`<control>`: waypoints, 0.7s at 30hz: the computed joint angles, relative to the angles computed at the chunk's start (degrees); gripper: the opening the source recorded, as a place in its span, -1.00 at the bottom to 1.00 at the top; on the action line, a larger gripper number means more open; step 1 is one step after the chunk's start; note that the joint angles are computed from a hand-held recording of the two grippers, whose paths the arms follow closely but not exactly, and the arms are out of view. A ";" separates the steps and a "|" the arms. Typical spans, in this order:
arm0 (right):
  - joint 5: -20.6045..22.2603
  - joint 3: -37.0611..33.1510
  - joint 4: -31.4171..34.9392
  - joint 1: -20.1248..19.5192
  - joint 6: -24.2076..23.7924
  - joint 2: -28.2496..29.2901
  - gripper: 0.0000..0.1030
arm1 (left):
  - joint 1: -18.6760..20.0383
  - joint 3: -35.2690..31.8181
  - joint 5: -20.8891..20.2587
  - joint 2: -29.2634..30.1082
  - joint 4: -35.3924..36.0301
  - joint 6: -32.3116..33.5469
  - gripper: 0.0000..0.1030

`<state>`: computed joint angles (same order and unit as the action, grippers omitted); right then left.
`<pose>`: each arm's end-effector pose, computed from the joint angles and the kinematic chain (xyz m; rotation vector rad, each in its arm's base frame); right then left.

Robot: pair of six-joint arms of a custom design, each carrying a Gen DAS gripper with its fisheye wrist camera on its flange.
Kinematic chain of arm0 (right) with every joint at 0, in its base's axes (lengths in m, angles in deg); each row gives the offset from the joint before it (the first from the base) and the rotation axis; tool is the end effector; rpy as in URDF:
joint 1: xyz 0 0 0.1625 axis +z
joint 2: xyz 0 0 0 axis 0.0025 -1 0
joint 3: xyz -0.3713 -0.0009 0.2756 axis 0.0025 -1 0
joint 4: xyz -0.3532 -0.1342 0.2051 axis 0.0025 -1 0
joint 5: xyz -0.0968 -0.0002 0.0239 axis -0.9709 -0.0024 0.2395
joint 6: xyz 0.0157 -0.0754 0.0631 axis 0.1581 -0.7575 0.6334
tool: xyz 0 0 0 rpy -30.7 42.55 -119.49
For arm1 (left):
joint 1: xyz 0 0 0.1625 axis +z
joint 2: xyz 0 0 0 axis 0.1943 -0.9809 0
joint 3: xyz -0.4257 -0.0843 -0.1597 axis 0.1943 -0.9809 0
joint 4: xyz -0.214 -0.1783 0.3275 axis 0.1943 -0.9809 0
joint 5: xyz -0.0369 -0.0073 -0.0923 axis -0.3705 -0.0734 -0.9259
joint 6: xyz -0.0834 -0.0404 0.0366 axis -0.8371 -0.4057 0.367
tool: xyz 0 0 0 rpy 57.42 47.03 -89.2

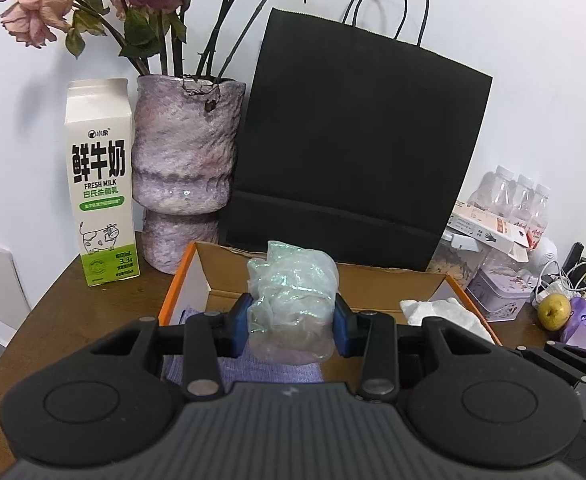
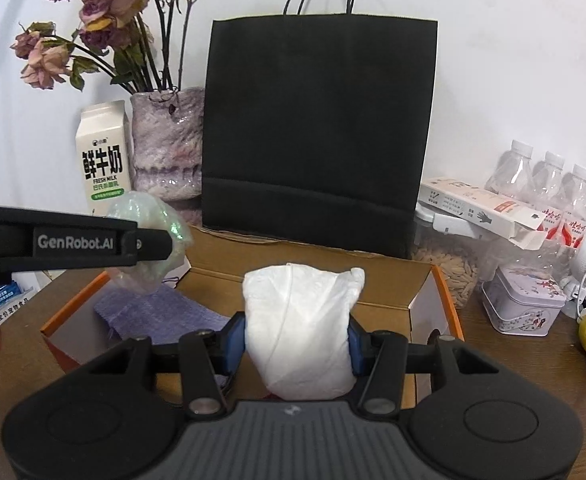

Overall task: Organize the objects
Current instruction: 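Carry the plastic bag and plush toy over the cardboard box with both grippers, then open both grippers to drop the plastic bag and plush toy into the box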

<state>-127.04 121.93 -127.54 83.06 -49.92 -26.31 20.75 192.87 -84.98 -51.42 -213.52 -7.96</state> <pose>0.0770 -0.5338 0.2044 1.2082 -2.2854 0.9522 -0.3090 -0.4659 -0.0138 0.0006 1.9737 -1.4510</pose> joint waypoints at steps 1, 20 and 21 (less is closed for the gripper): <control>-0.18 -0.26 0.02 0.07 0.04 0.26 -0.07 | 0.23 -0.21 -0.06 0.14 -0.64 0.77 -0.21; -5.63 -5.22 1.40 1.60 -0.61 5.22 -0.03 | 3.83 -3.02 -3.52 1.31 -3.59 8.80 -0.16; -5.68 -5.29 1.40 1.55 -0.67 5.30 0.01 | 3.90 -3.05 -3.71 1.27 -3.39 8.74 -0.15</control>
